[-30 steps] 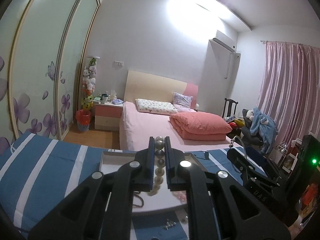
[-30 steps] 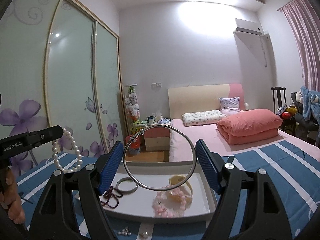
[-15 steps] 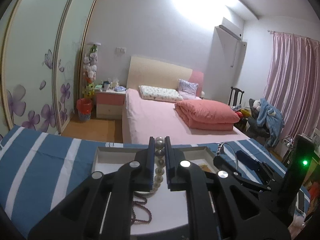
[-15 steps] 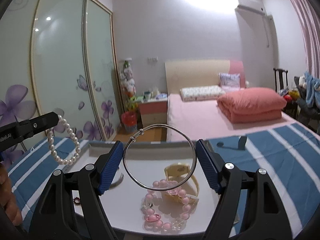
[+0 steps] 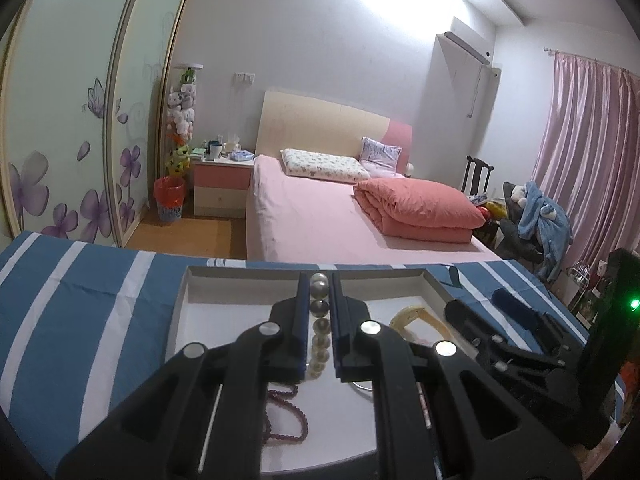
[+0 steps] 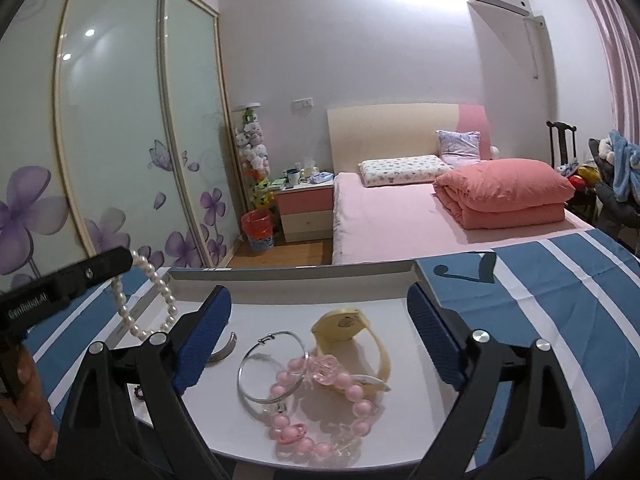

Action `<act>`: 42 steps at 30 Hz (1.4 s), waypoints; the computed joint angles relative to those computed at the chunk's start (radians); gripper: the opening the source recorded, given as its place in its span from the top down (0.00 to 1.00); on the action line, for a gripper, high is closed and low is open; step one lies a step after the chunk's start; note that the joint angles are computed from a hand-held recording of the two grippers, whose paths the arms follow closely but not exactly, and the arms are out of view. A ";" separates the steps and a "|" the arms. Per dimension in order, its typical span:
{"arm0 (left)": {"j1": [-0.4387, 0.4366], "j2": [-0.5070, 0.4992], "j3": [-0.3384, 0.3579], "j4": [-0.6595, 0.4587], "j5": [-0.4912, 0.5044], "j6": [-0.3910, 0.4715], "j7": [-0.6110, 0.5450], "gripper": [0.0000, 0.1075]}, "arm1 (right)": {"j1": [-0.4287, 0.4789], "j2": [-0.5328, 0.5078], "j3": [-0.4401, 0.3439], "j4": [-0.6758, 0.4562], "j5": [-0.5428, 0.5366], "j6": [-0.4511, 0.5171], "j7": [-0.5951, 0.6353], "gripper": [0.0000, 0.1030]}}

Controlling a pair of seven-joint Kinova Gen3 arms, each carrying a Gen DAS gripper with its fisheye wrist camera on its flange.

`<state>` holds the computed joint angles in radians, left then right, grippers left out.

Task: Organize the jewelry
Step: 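Release the pearl bracelet and the bangle into the tray with both grippers, then grasp a pearl stud earring with the right gripper while the left grasps the silver ring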

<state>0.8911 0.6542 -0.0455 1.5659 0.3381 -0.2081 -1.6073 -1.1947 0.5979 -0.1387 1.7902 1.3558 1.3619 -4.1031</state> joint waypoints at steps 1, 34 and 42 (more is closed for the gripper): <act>0.007 0.007 -0.012 -0.014 0.008 0.018 -0.003 0.90 | 0.000 -0.002 0.000 0.003 0.000 0.001 -0.006 0.13; 0.254 -0.219 -0.321 0.368 0.051 0.141 0.093 0.35 | -0.086 -0.046 -0.083 -0.078 -0.243 -0.312 0.324 0.47; 0.308 -0.245 -0.374 0.413 0.003 0.166 0.153 0.33 | -0.090 -0.020 -0.012 -0.141 -0.393 -0.359 0.398 0.61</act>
<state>1.1995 0.4093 -0.4190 1.9790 0.3406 -0.0419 -1.4542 -1.2849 0.5777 -0.1507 1.6488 0.9633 1.0030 -3.7051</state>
